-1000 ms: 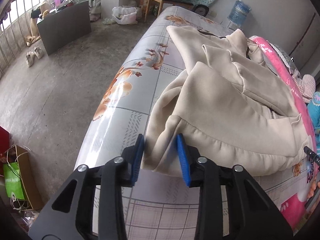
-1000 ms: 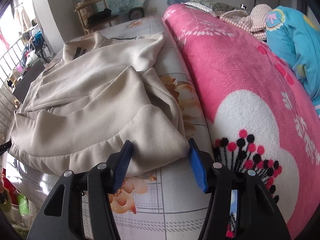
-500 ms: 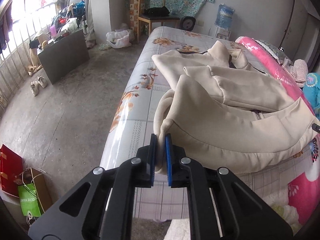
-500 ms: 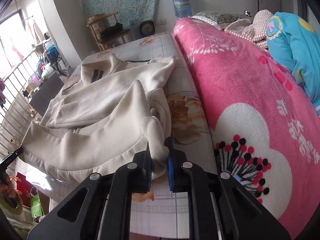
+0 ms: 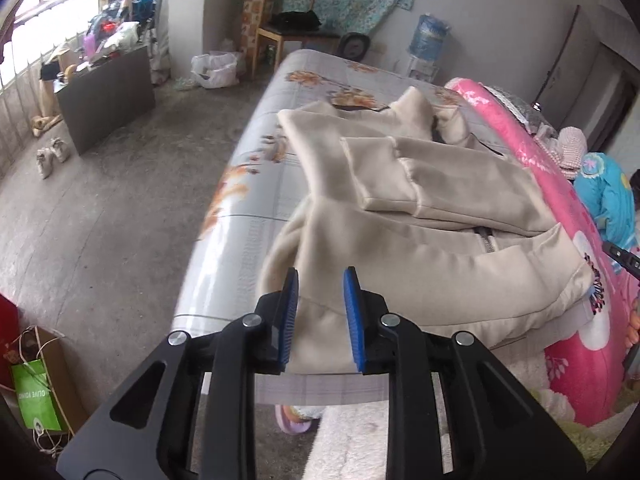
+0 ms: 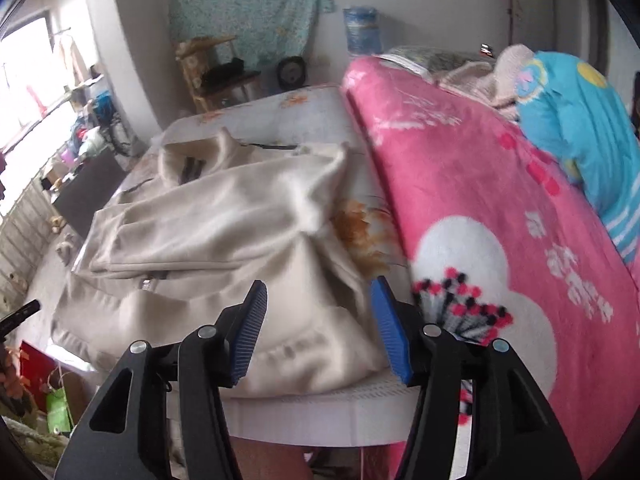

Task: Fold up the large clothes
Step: 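Press the folded hem flat over the sleeves with both grippers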

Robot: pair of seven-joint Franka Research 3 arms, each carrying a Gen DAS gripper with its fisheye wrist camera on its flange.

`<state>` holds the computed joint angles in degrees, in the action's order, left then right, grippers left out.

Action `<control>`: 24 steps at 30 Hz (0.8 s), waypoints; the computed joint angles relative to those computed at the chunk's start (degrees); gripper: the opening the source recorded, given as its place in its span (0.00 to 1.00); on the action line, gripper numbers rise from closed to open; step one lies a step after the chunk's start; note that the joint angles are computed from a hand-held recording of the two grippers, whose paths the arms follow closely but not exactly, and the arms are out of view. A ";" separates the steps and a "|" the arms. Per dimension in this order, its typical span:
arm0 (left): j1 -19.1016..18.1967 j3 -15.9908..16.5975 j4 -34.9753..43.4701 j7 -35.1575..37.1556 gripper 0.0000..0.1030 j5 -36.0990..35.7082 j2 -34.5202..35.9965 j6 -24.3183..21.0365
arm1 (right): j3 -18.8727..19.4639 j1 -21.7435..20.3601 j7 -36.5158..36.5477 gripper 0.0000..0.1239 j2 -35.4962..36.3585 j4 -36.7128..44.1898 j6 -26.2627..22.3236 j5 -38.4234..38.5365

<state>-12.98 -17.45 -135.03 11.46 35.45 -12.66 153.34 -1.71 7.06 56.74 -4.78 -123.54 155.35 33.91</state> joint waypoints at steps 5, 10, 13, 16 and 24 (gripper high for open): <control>-2.93 1.13 9.85 10.41 0.21 -5.46 12.87 5.14 | 2.34 3.39 -11.34 0.48 6.30 8.06 -15.91 9.76; -7.22 2.20 18.17 12.08 0.20 -0.88 20.69 -3.14 | 5.07 6.12 -4.80 0.44 12.62 11.95 -18.18 0.29; -10.01 2.78 21.56 11.63 0.00 3.78 22.01 -11.15 | 5.56 6.76 -2.76 0.17 12.90 11.10 -16.11 -3.11; -10.95 3.04 21.63 11.13 0.00 5.85 21.35 -12.65 | 6.04 6.11 -4.55 0.05 11.73 10.74 -16.19 0.11; -11.75 2.83 24.39 3.53 0.00 20.95 19.41 -17.99 | 6.77 8.04 -7.71 0.04 9.07 9.64 -6.43 4.09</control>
<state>-24.73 -14.62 -110.63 15.00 56.40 6.75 135.35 5.06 15.10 49.02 4.29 -113.90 148.92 38.01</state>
